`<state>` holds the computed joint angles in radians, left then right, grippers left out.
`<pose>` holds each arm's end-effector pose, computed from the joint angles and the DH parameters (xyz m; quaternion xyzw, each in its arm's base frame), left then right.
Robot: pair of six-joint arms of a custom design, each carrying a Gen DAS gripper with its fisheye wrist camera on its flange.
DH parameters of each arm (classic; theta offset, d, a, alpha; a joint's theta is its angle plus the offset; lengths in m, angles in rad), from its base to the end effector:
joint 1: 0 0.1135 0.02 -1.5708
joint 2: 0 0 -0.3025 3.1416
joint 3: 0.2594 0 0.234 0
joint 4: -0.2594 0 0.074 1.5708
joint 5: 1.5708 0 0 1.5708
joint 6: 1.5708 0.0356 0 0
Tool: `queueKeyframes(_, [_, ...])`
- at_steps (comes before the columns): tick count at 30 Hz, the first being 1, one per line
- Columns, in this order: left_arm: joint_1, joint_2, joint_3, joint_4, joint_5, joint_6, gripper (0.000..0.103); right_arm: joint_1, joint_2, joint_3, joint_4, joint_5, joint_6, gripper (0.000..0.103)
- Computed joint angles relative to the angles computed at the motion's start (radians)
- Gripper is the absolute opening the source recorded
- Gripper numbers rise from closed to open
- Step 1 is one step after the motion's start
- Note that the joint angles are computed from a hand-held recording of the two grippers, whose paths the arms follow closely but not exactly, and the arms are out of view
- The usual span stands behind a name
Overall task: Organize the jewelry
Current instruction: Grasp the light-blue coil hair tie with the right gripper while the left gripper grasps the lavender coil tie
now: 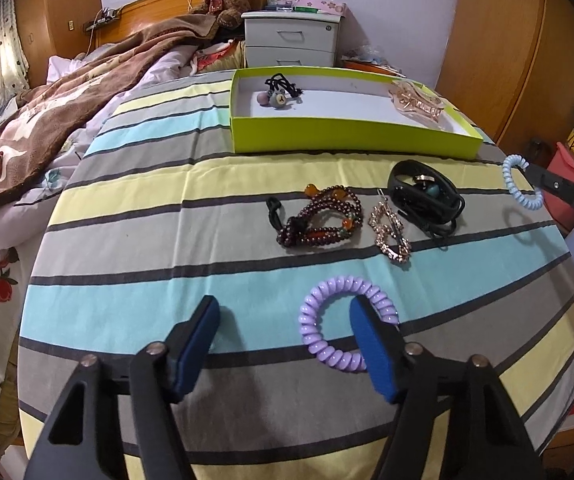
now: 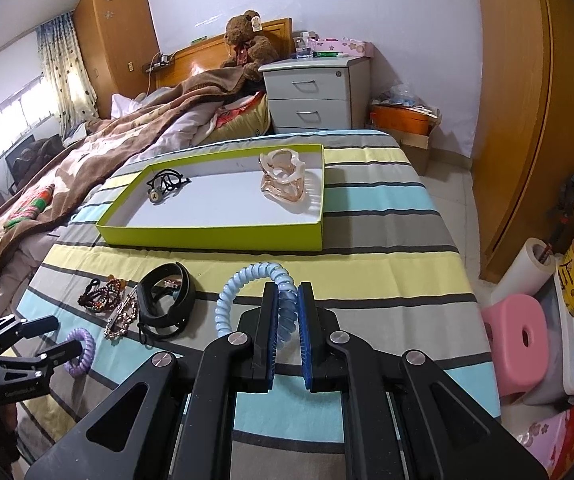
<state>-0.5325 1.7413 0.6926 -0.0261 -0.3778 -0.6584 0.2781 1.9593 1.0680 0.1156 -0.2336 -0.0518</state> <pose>0.2540 -0.1344 0.1513 -0.1059 0.9474 0.0155 0.3017 0.3833 0.1180 0.1792 -0.1949 0.8959 0.1502 0.3699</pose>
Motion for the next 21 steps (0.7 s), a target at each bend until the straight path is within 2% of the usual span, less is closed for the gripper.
queueKeyframes(8, [-0.015, 0.014, 0.019, -0.017, -0.026, 0.036, 0.055, 0.002, -0.002, -0.002, 0.004, -0.004, 0.003, 0.010])
queueKeyframes(9, [-0.017, 0.015, 0.023, -0.021, -0.028, 0.040, 0.050, 0.000, -0.002, -0.002, 0.004, -0.005, 0.003, 0.010])
queueKeyframes(12, [-0.022, 0.015, 0.032, -0.021, -0.006, 0.059, 0.029, 0.001, -0.005, -0.006, 0.006, -0.002, 0.005, 0.010])
queueKeyframes(17, [-0.028, 0.018, 0.038, -0.017, -0.003, 0.065, 0.023, 0.002, -0.011, -0.011, 0.008, -0.002, 0.006, 0.010])
queueKeyframes(21, [-0.019, 0.013, 0.029, -0.002, 0.008, 0.058, 0.013, -0.001, -0.014, -0.012, 0.005, -0.008, 0.005, 0.010])
